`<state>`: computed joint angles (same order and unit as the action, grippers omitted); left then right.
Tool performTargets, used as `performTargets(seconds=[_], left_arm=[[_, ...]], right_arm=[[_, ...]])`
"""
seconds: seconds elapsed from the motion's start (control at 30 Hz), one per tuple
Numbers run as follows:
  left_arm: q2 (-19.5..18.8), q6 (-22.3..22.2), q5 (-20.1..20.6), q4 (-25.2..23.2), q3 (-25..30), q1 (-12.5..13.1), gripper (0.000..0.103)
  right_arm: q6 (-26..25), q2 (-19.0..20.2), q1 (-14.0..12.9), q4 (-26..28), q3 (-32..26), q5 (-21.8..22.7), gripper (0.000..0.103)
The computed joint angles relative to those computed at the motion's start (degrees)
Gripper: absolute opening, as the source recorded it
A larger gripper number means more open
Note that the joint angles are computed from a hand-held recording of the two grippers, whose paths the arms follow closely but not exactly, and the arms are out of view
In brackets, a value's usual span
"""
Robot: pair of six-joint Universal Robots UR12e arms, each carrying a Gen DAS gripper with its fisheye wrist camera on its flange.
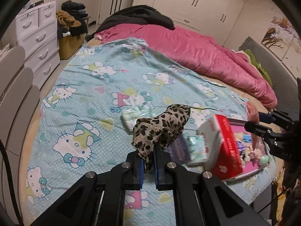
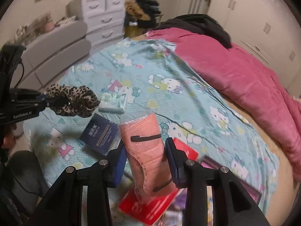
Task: Organize soft objects
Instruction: 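Grasp the leopard scrunchie with the left tool while the right tool grasps the pink pouch, then carry the leopard scrunchie and pink pouch over the pink book tray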
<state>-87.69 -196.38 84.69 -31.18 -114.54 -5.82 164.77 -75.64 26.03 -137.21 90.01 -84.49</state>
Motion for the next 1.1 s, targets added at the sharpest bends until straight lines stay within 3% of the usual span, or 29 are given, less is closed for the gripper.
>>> performTargets(seconds=[0.53, 1.1], left_arm=[[1.59, 2.45, 0.46, 1.2, 2.62, -6.9, 0.008], [-3.61, 6.19, -0.52, 1.35, 9.01, -14.53, 0.008]], right_arm=[[6.13, -10.57, -2.5, -4.53, 8.75, -1.38, 0.041], [8.81, -17.38, -7.96, -7.22, 14.76, -2.53, 0.041]])
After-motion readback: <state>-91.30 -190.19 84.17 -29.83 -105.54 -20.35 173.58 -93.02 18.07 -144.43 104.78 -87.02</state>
